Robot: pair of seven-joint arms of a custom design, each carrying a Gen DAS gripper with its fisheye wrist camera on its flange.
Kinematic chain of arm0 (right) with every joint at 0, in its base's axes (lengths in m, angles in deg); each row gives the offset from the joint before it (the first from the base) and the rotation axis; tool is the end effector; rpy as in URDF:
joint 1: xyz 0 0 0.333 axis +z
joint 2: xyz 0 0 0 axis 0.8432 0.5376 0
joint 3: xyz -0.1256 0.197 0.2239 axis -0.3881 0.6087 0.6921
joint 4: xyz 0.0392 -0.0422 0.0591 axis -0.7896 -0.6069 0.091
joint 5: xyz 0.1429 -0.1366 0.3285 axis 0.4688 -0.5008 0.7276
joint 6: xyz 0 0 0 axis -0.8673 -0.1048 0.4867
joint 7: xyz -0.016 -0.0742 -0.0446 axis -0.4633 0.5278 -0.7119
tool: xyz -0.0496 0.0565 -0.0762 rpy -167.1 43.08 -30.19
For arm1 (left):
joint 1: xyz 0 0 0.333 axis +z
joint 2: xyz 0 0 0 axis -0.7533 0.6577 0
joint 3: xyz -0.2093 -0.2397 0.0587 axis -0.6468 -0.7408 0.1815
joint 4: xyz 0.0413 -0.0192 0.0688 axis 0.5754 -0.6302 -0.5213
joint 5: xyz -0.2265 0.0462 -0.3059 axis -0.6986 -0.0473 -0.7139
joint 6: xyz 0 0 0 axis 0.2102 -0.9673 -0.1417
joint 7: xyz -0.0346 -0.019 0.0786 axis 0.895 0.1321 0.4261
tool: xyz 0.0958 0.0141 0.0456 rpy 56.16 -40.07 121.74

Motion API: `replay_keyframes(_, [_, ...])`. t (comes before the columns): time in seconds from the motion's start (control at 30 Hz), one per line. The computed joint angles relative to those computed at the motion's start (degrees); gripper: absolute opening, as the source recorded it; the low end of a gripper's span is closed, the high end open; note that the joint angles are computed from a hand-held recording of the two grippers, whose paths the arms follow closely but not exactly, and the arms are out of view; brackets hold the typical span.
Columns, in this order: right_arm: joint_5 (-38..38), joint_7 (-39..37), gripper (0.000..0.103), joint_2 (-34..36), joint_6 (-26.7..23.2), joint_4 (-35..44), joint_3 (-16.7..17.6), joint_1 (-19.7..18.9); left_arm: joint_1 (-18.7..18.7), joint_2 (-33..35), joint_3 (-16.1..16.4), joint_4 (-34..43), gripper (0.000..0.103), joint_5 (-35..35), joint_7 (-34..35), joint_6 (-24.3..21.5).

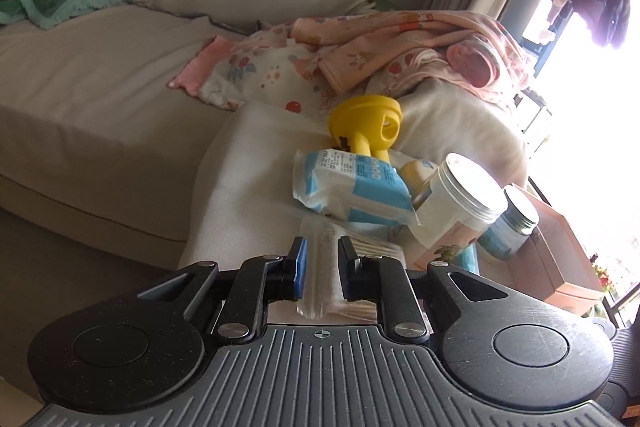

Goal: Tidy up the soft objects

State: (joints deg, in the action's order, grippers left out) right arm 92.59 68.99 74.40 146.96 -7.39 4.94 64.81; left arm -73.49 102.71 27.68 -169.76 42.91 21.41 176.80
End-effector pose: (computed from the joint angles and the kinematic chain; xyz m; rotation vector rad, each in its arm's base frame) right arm 0.6669 0.2049 0.3667 -2.2084 0.7191 -0.1146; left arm 0.5757 -0.3535 0.3910 -2.0891 1.2687 -1.0811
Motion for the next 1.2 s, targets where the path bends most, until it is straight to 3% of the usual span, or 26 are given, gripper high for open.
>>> replay_keyframes(0.13, [3.3,-4.1,0.009,-2.7,1.6,-4.0,-0.6,-2.7,-1.3,3.1,-1.1,5.3,0.018,-3.6,11.4,-2.8])
replay_keyframes(0.23, [6.2,-6.8,0.009,-3.5,2.7,-5.6,-1.0,-3.8,-1.9,8.5,-1.7,12.8,0.018,-8.2,23.9,-1.5])
replay_keyframes(0.3, [6.9,-6.8,0.009,-3.2,2.5,-5.8,-1.4,-3.9,-1.5,12.0,-3.0,17.2,0.019,-12.6,33.9,-1.0])
replay_keyframes(0.37, [8.0,-6.8,0.009,-3.0,1.5,-5.8,-1.5,-4.4,-0.9,14.8,-5.2,20.7,0.019,-18.3,46.6,-3.3])
replay_keyframes(0.43, [10.0,-8.7,0.009,-3.3,0.5,-6.3,-1.2,-5.1,-1.1,15.6,-5.6,21.5,0.019,-20.6,54.7,-4.7])
replay_keyframes(0.57, [11.0,-9.1,0.010,-2.5,0.4,-5.6,-1.9,-4.5,1.6,14.7,-7.8,18.3,0.019,-27.3,67.7,-2.4])
replay_keyframes(0.73, [10.7,-6.3,0.015,-1.1,-1.2,-4.0,-2.1,-5.0,0.7,15.0,-6.7,19.2,0.019,-31.1,80.0,-5.7])
replay_keyframes(0.8, [11.4,-6.9,0.017,-1.0,-1.5,-4.0,-1.8,-5.4,1.2,16.2,-7.8,21.2,0.028,-35.1,86.0,-7.1])
replay_keyframes(0.87, [13.3,-8.6,0.018,-1.0,-1.8,-4.4,-1.4,-6.0,1.9,17.3,-9.7,23.1,0.055,-39.6,92.3,-8.5])
replay_keyframes(0.93, [15.0,-10.4,0.020,-1.2,-2.1,-4.9,-1.2,-6.4,2.4,17.7,-10.8,24.2,0.057,-42.8,98.1,-9.4])
replay_keyframes(1.0, [17.0,-12.5,0.020,-1.3,-2.4,-5.4,-1.1,-6.7,2.3,17.3,-9.6,24.1,0.056,-44.4,98.7,-7.3])
replay_keyframes(1.1, [18.5,-13.9,0.023,-1.7,-2.6,-6.0,-1.5,-6.5,-0.6,17.9,-2.6,25.7,0.055,-44.9,89.7,-4.4])
replay_keyframes(1.2, [19.2,-15.0,0.027,-2.1,-3.1,-6.6,-1.9,-6.3,0.1,19.7,-0.3,26.9,0.052,-48.6,83.2,-3.5])
